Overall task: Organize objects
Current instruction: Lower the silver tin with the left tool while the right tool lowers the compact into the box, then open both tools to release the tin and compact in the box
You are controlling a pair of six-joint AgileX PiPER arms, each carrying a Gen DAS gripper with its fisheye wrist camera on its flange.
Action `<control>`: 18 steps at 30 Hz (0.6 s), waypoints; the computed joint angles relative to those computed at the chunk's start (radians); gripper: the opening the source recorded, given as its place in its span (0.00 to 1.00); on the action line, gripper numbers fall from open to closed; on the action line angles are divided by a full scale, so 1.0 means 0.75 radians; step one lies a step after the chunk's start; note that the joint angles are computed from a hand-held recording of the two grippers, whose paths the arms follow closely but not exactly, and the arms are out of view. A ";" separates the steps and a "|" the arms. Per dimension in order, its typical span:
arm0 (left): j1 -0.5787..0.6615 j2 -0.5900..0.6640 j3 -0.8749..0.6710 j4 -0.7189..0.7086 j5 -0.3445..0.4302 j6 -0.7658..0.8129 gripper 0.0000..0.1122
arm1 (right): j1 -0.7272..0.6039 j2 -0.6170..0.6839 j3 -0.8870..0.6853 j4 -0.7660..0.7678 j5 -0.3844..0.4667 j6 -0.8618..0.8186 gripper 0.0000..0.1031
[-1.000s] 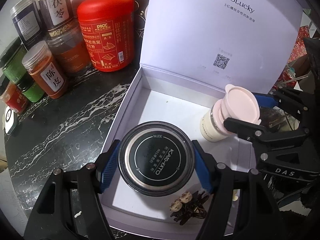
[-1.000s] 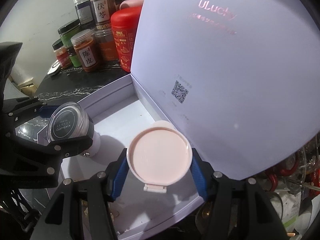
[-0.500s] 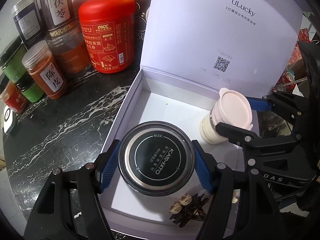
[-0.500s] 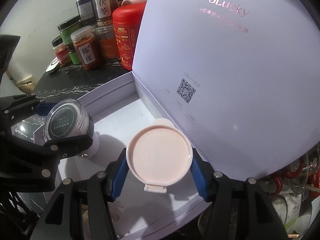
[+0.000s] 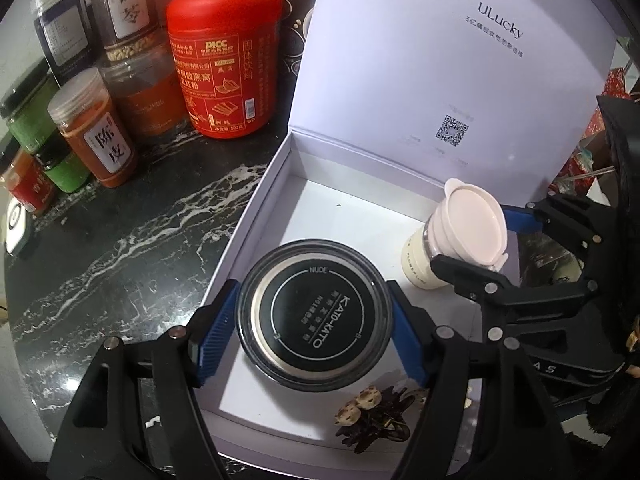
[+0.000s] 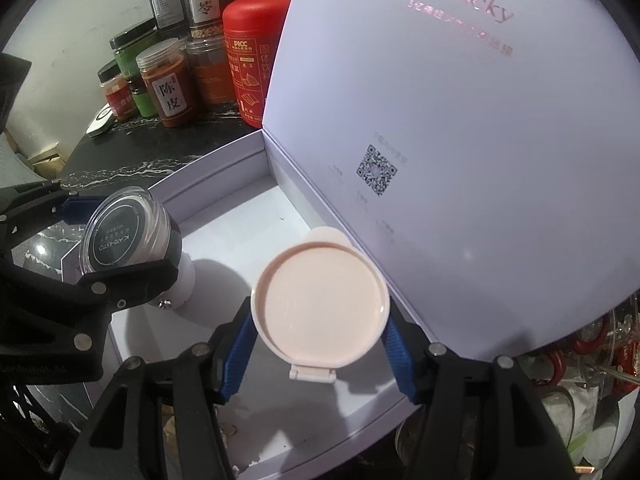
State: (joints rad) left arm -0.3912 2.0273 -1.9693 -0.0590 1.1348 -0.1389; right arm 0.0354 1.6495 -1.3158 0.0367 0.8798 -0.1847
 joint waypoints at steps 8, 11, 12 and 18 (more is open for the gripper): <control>-0.020 -0.012 -0.017 0.063 0.018 -0.035 0.63 | 0.018 -0.032 -0.012 -0.060 0.022 0.076 0.72; -0.019 -0.039 0.012 0.062 -0.006 -0.040 0.63 | 0.025 -0.060 -0.016 -0.074 0.037 0.101 0.72; -0.017 -0.054 0.028 0.060 -0.022 -0.050 0.63 | 0.029 -0.067 -0.020 -0.081 0.043 0.113 0.72; -0.007 -0.103 0.043 0.068 -0.027 -0.072 0.66 | 0.062 -0.124 -0.058 -0.136 0.120 0.213 0.78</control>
State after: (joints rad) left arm -0.3967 1.9502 -1.9373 -0.0080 1.1143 -0.1928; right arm 0.0820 1.5563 -1.3590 -0.0650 0.9698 -0.0248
